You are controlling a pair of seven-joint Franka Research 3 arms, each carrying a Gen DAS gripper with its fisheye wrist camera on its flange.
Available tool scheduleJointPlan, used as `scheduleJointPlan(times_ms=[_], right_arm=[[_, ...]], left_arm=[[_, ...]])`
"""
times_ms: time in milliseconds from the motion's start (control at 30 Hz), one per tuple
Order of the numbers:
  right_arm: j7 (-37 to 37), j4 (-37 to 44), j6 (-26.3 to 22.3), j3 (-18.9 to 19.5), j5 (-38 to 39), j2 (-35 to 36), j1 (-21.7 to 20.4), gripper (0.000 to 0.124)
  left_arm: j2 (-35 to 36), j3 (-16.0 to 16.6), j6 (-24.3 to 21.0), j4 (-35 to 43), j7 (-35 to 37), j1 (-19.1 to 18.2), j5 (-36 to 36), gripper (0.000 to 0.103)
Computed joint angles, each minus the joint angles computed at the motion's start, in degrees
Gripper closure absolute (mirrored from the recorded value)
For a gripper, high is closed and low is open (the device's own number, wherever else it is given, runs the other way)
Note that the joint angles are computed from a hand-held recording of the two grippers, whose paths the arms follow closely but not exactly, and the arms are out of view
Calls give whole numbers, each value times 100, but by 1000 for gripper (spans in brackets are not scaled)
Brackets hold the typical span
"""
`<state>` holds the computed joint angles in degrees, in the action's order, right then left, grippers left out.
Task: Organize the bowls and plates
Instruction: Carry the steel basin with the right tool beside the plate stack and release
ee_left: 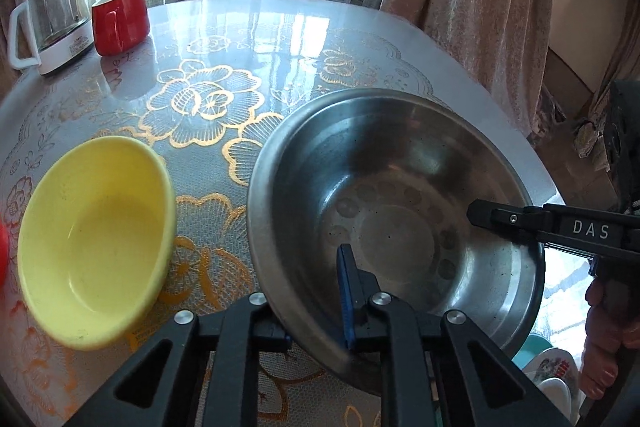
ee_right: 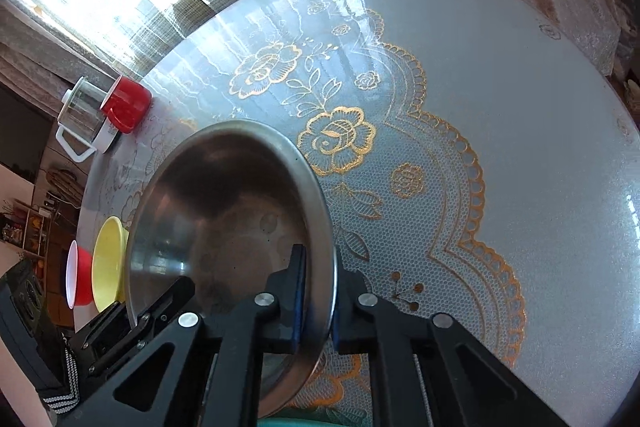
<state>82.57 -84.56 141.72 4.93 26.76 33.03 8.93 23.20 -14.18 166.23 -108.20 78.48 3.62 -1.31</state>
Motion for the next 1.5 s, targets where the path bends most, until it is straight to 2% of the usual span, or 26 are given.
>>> scheduleJointPlan(times_ms=[100, 300, 433, 533, 567, 700, 767, 867, 933, 967, 1067, 1133, 1233, 1500], right_arm=[[-223, -275, 91, 94, 171, -217, -69, 114], [-505, -1057, 571, 78, 242, -840, 56, 113], [-658, -1658, 934, 56, 255, -1332, 147, 113], [-870, -2093, 1148, 99, 429, -1683, 155, 113], [-967, -2244, 1194, 122, 546, -1814, 142, 113], [-1386, -2835, 1429, 168, 1024, -2313, 172, 113], [-1626, -3127, 1544, 174, 1301, -2565, 219, 113], [-1878, -3466, 1674, 148, 1643, -2849, 348, 113], [-2007, -3700, 1739, 119, 1813, -3040, 441, 113], [-2111, -3826, 1789, 107, 1939, -3136, 488, 113], [-2391, -4142, 1931, 71, 2263, -3381, 652, 113], [-2580, -4325, 1982, 35, 2490, -3527, 757, 113], [-2743, -4516, 1957, -26, 2780, -3654, 882, 113], [-3065, -5041, 1965, -98, 3315, -4019, 1176, 113]], left_arm=[[-196, -273, 267, -365, 195, 274, -343, 86], [-676, -510, 723, -1013, 390, 491, -735, 86], [-1027, -841, 933, -1407, 827, 790, -1223, 86], [-1371, -1026, 1125, -1758, 1225, 915, -1707, 86], [-1449, -999, 1176, -1825, 1311, 870, -1807, 86], [-1921, -1395, 1335, -2249, 2415, 1092, -3124, 86], [-2169, -1443, 1426, -2453, 2956, 1049, -3798, 86], [-2479, -1318, 1490, -2685, 3833, 786, -4864, 87], [-2685, -1139, 1498, -2875, 4140, 556, -5241, 86], [-2849, -999, 1512, -3016, 4464, 347, -5653, 87], [-3137, -807, 1619, -3360, 4451, 64, -5717, 86], [-3326, -503, 1665, -3551, 4716, -310, -6036, 86], [-3542, -222, 1714, -3823, 4734, -664, -6115, 87], [-4204, -37, 1713, -4672, 3958, -825, -5454, 86]])
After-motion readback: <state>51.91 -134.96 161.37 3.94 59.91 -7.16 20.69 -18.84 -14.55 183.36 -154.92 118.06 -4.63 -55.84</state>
